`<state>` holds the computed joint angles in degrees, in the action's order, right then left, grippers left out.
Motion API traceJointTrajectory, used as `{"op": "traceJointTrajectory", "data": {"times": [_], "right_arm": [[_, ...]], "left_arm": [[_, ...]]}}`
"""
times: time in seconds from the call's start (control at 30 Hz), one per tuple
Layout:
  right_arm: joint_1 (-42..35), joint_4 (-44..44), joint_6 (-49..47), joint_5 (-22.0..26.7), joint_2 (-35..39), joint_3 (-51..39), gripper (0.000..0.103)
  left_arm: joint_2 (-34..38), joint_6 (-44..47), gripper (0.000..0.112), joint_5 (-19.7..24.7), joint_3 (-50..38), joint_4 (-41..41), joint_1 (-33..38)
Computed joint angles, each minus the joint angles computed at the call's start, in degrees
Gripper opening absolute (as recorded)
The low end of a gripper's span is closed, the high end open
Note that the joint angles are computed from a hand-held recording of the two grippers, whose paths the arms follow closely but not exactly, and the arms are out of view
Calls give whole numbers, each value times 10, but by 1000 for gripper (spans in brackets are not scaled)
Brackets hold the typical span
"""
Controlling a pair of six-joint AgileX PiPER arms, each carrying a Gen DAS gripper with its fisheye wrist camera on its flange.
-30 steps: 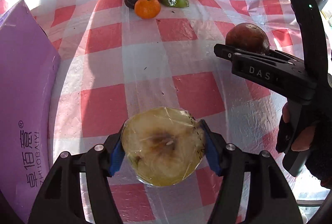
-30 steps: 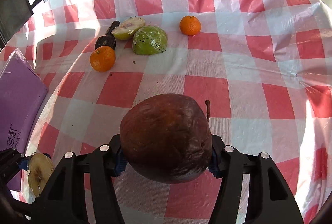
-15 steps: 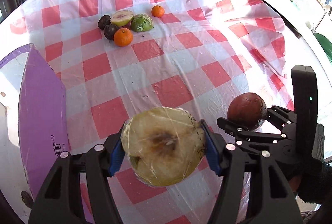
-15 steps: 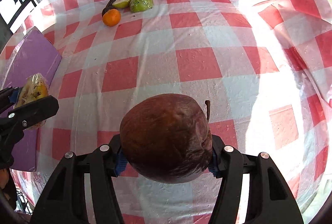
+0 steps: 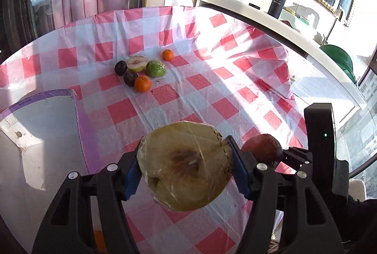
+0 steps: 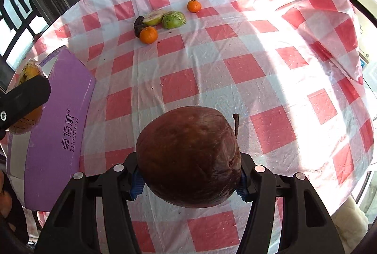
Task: Organize fruits
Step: 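Carry the dark red fruit and wrapped pear half over the box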
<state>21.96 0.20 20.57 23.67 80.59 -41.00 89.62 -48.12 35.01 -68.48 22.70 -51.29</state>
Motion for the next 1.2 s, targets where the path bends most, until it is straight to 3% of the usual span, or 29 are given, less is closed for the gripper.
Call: {"op": "traceJointTrajectory", "data": {"times": [0.2,0.5,0.63,0.77,0.83,0.97,1.13,1.2], "right_arm": [[98,-86,145,9,-33,-25,59],[290,-235,225,33,38,-158,58],[346,-244,175,49,83,-214,59],[373,-145,27,78,144,-279,59],[383,-87,-50,117,187,-326,58],[403,-54,-134,214,279,-423,58],[394,1,-173,320,370,-534,58],[391,3,-171,333,383,-552,58]], "left_arm": [[-100,-49,65,6,84,46,21],[-241,-54,65,69,181,44,138],[-271,-8,65,99,207,9,210],[-267,50,65,127,218,-18,275],[-257,83,65,136,219,-37,308],[-233,110,65,153,218,-41,342],[-192,136,65,176,208,-61,372],[-184,129,65,184,209,-46,369]]}}
